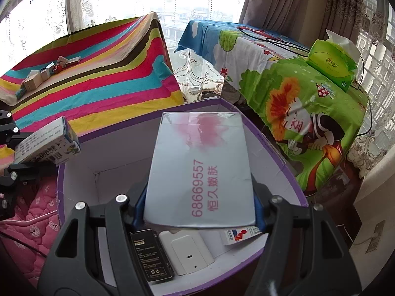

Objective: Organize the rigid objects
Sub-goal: 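Open both grippers to drop the boxes into the storage box, then move both open grippers back over the pile on the table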

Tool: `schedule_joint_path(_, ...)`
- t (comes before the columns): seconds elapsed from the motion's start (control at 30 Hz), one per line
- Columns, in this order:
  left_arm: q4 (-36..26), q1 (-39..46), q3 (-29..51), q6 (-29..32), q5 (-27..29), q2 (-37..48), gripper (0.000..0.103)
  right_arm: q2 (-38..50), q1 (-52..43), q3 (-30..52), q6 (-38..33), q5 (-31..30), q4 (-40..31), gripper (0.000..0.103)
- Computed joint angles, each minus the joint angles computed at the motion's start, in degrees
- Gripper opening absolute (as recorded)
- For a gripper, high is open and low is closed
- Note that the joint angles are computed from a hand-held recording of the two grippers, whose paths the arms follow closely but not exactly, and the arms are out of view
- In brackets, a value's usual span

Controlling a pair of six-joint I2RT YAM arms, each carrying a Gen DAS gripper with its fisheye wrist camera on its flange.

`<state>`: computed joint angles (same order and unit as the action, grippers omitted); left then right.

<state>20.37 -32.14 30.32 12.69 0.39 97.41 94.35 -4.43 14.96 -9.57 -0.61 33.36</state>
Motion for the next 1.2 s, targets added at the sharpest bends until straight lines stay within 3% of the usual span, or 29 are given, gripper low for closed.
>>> schedule_joint_path(0.07,-1.4,0.7,1.2,-1.3,3.2,-0.5,0.054,-0.4,-0.6,0.1,1.3,1.4,0.8,0.072)
schedule_joint_path(0.1,-1.9,0.9,1.4,-2.2,4.0,-0.9,0.082,-0.7,-0.9,0.5,2.0,2.0,0.2,0.082)
schedule_joint_path(0.13,-1.4,1.2,1.1,-2.8,4.6,-1.3,0.095,-0.8,-1.2,1.1,2.6,2.3,-0.6,0.087)
schedule_joint_path(0.17,-0.3,1.7,0.1,-3.0,5.3,-2.0,0.096,-1.2,-1.4,1.3,3.0,2.4,-0.9,0.092)
schedule_joint_path(0.3,2.1,6.4,-2.1,-4.0,8.7,-2.5,0.096,-3.0,0.1,1.8,4.1,3.1,-2.8,0.092)
schedule_joint_path(0.4,4.4,13.3,-4.0,-3.5,12.4,-1.6,0.102,-2.4,3.8,3.3,5.3,3.8,-4.9,0.092)
schedule_joint_path(0.6,6.5,37.1,-5.4,0.0,23.6,3.9,0.103,4.0,21.1,9.6,6.8,6.9,-8.0,0.092)
schedule_joint_path(0.7,3.8,51.8,-2.6,4.1,28.9,8.3,0.103,9.7,30.1,16.7,6.8,5.2,-10.8,0.092)
schedule_joint_path(0.83,1.0,66.3,5.2,8.4,24.0,15.8,0.103,20.0,39.2,30.4,6.1,3.4,-15.6,0.092)
schedule_joint_path(0.93,-0.6,74.9,14.5,7.9,18.7,23.6,0.103,28.8,44.5,42.6,2.7,4.6,-19.1,0.092)
schedule_joint_path(1.07,-6.5,82.0,28.4,5.5,13.6,33.1,0.103,40.9,47.6,62.3,-0.8,0.8,-28.4,0.092)
schedule_joint_path(1.2,-9.0,85.0,36.8,4.6,11.2,38.2,0.103,52.8,49.2,85.0,-3.7,-2.5,-39.3,0.092)
